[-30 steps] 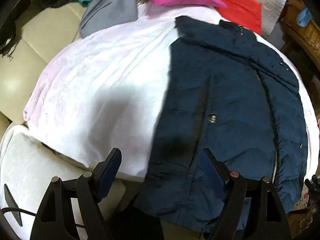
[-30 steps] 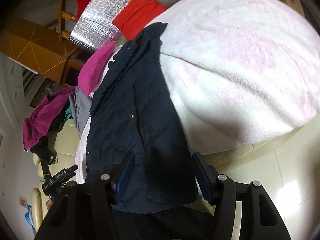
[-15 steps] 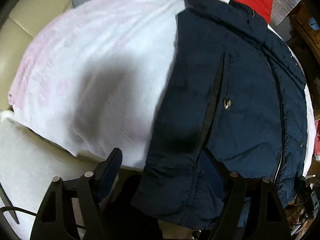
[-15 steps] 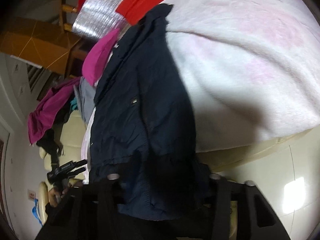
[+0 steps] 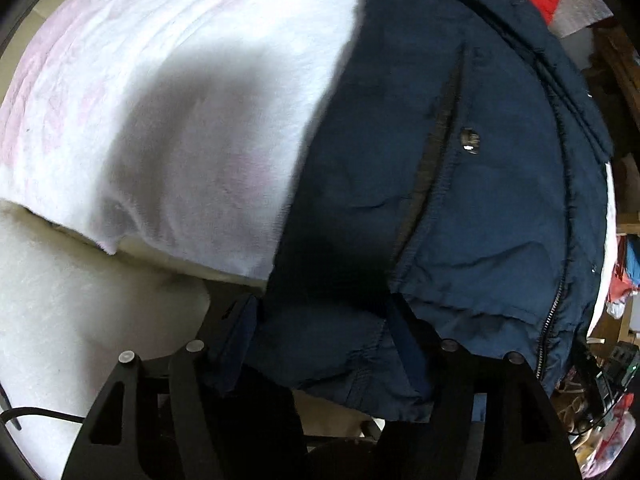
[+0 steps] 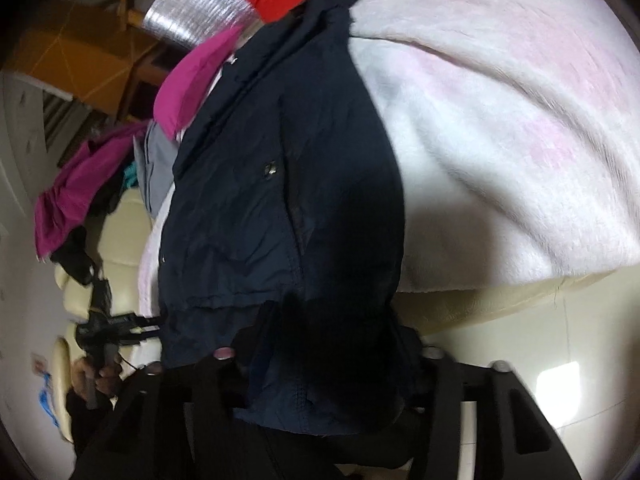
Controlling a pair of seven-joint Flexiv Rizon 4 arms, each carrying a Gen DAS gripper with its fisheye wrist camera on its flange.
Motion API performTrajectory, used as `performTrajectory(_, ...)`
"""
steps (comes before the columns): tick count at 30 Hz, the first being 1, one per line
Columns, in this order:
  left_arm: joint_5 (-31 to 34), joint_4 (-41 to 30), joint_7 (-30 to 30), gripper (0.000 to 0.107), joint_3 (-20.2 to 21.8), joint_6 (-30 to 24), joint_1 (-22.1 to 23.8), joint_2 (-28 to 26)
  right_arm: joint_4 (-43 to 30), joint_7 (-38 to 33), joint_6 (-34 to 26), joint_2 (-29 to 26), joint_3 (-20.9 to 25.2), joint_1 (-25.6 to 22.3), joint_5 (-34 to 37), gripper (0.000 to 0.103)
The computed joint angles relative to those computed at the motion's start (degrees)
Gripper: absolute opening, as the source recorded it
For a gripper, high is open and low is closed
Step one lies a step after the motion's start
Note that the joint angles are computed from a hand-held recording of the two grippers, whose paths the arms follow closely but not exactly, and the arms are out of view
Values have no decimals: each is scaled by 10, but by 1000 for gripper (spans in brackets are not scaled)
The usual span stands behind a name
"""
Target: Fold large clothes
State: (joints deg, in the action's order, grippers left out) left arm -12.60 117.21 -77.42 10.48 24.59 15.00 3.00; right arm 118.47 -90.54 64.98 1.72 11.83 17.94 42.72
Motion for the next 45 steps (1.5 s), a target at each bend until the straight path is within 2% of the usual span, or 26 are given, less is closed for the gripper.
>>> performTrajectory(1, -3, 8, 7, 52, -1, 11, -3, 5, 5, 5, 8, 4, 3, 1, -16, 23)
performTrajectory(2, -7, 8, 11, 41, -2, 14, -4, 4, 6, -6, 13, 10, 4, 3, -14, 22)
performTrajectory(5, -12, 14, 10, 40, -2, 18, -6, 7, 6, -59, 22, 22, -4, 7, 31, 22)
performTrajectory(7, -17, 10, 19, 40, -1, 8, -5, 3, 10, -19, 5, 12, -7, 5, -1, 25)
performTrajectory(8, -17, 7, 26, 46, 1, 1, -3, 0, 7, -5, -10, 5, -11, 2, -3, 27)
performTrajectory(9, -19, 2, 30, 63, 1, -12, -1, -5, 2, -3, -25, -1, -14, -1, 6, 39)
performTrajectory(10, -23, -2, 35, 67, 2, -23, 3, -13, -4, -10, -38, -6, -17, -5, 26, 54)
performTrajectory(13, -31, 5, 50, 66, 1, -17, 3, -14, -13, -35, -51, -18, -13, -13, 57, 59)
performTrajectory(14, -34, 5, 53, 63, 0, -12, 3, -16, -17, -41, -54, -20, -9, -14, 56, 55)
performTrajectory(15, -40, 8, 54, 45, -2, -5, 0, -15, -18, -44, -51, -20, -4, -12, 47, 39)
performTrajectory(16, -40, 9, 53, 37, -3, 2, -2, -13, -17, -38, -42, -20, 1, -9, 30, 31)
performTrajectory(18, -48, 12, 58, 24, -4, 12, -5, -8, -16, -58, -30, -7, 7, -6, 23, 23)
performTrajectory(20, -79, 19, 78, 20, -1, 21, -6, 0, -18, -93, -16, 7, 6, -4, 44, 21)
performTrajectory(24, -87, 14, 95, 22, -1, 18, -7, 5, -27, -113, -33, 9, -9, -2, 73, 24)
performTrajectory(25, -77, 24, 92, 26, 1, 12, -8, 16, -26, -89, -41, 0, -9, -2, 56, 24)
performTrajectory(26, -67, 26, 85, 41, -1, 9, -9, 13, -22, -75, -46, -4, -10, -5, 45, 24)
performTrajectory(27, -60, 17, 79, 54, 1, -7, -5, 10, -19, -58, -45, -11, -8, -6, 36, 28)
performTrajectory(30, -53, 24, 57, 62, 2, -15, -2, 2, -22, -47, -57, -24, -7, -13, 54, 54)
performTrajectory(31, -48, 24, 51, 62, 2, -17, -1, -1, -21, -48, -57, -27, -5, -15, 57, 55)
performTrajectory(36, -45, 34, 61, 63, -4, -5, -8, 2, -31, -71, -78, -31, -2, -27, 73, 52)
performTrajectory(37, -49, 41, 61, 63, -4, 4, -11, 5, -28, -72, -65, -30, 3, -23, 57, 36)
performTrajectory(38, -51, 49, 52, 59, -11, 21, -19, 4, -26, -77, -61, -26, 4, -23, 50, 31)
performTrajectory(39, -52, 55, 54, 41, -10, 28, -21, 9, -20, -85, -47, -20, 8, -20, 44, 28)
performTrajectory(41, -62, 66, 58, 35, -7, 36, -24, 17, -11, -102, -31, -7, 10, -17, 51, 26)
performTrajectory(44, -61, 73, 69, 37, 0, 33, -20, 29, -12, -91, -43, -9, 2, -14, 42, 29)
performTrajectory(45, -54, 72, 67, 52, -1, 32, -20, 28, -13, -71, -48, -15, 0, -14, 33, 33)
